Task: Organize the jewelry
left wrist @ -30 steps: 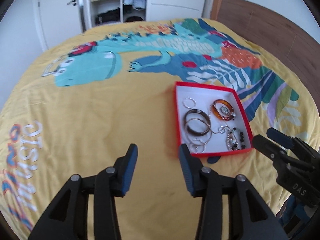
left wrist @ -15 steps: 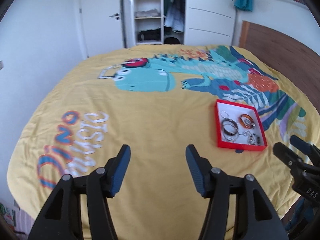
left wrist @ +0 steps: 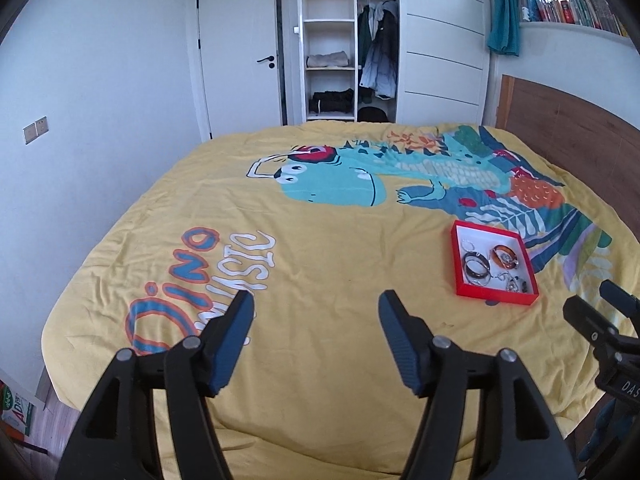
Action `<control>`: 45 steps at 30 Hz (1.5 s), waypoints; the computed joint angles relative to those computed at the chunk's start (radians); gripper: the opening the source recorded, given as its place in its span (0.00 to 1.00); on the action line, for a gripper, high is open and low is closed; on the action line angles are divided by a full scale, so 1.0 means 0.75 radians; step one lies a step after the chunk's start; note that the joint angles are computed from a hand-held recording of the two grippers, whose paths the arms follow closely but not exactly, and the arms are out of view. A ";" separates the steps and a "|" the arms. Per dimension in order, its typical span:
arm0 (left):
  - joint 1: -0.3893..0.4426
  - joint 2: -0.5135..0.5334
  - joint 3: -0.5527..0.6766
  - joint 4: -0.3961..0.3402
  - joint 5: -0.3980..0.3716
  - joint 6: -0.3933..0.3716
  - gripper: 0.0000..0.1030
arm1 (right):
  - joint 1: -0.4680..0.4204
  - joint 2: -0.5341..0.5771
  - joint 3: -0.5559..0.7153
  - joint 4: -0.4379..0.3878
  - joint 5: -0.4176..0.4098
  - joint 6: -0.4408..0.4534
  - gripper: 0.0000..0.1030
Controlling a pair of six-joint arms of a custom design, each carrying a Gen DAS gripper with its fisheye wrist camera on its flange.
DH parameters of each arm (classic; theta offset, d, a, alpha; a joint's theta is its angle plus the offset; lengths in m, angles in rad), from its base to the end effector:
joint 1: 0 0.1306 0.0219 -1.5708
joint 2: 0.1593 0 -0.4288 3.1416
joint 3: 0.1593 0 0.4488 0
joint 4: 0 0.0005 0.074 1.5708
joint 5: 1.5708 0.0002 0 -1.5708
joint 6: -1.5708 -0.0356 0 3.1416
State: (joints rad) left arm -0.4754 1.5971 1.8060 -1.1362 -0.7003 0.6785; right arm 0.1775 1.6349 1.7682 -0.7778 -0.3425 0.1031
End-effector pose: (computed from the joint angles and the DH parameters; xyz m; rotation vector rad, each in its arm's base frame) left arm 0.5443 -0.2550 0.5640 -0.4954 2.1880 0.2767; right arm 0.6354 0.1256 0.5436 -0.4947 2.1472 0.4202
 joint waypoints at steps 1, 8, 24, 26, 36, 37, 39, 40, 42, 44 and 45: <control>-0.002 -0.009 -0.009 0.003 -0.006 0.004 0.64 | -0.001 -0.007 -0.007 0.005 0.001 -0.001 1.00; -0.018 -0.087 -0.107 0.032 -0.064 0.019 0.64 | -0.005 -0.058 -0.069 0.040 0.026 -0.002 1.00; -0.024 -0.133 -0.210 0.060 -0.072 0.054 0.64 | -0.033 -0.070 -0.146 0.026 0.048 0.005 1.00; -0.028 -0.135 -0.218 0.072 -0.062 0.049 0.64 | -0.037 -0.067 -0.148 0.023 0.047 0.007 1.00; -0.027 -0.119 -0.227 0.060 -0.043 0.057 0.64 | -0.045 -0.054 -0.153 0.010 0.040 0.020 1.00; -0.025 -0.118 -0.229 0.059 -0.040 0.059 0.64 | -0.046 -0.052 -0.151 0.007 0.038 0.021 1.00; -0.026 -0.114 -0.231 0.055 -0.048 0.066 0.64 | -0.047 -0.050 -0.153 0.005 0.037 0.025 1.00; -0.027 -0.113 -0.232 0.054 -0.055 0.070 0.65 | -0.047 -0.049 -0.154 0.005 0.037 0.027 1.00; -0.031 -0.109 -0.234 0.052 -0.075 0.077 0.66 | -0.050 -0.046 -0.155 0.003 0.035 0.028 1.00; -0.033 -0.105 -0.233 0.050 -0.086 0.076 0.67 | -0.052 -0.041 -0.154 0.000 0.033 0.026 1.00; -0.035 -0.102 -0.232 0.048 -0.088 0.072 0.67 | -0.053 -0.040 -0.156 -0.001 0.036 0.024 1.00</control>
State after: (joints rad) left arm -0.5016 1.5210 1.6321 -1.1004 -0.7666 0.7326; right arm 0.1380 1.6048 1.6514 -0.7783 -0.3158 0.1215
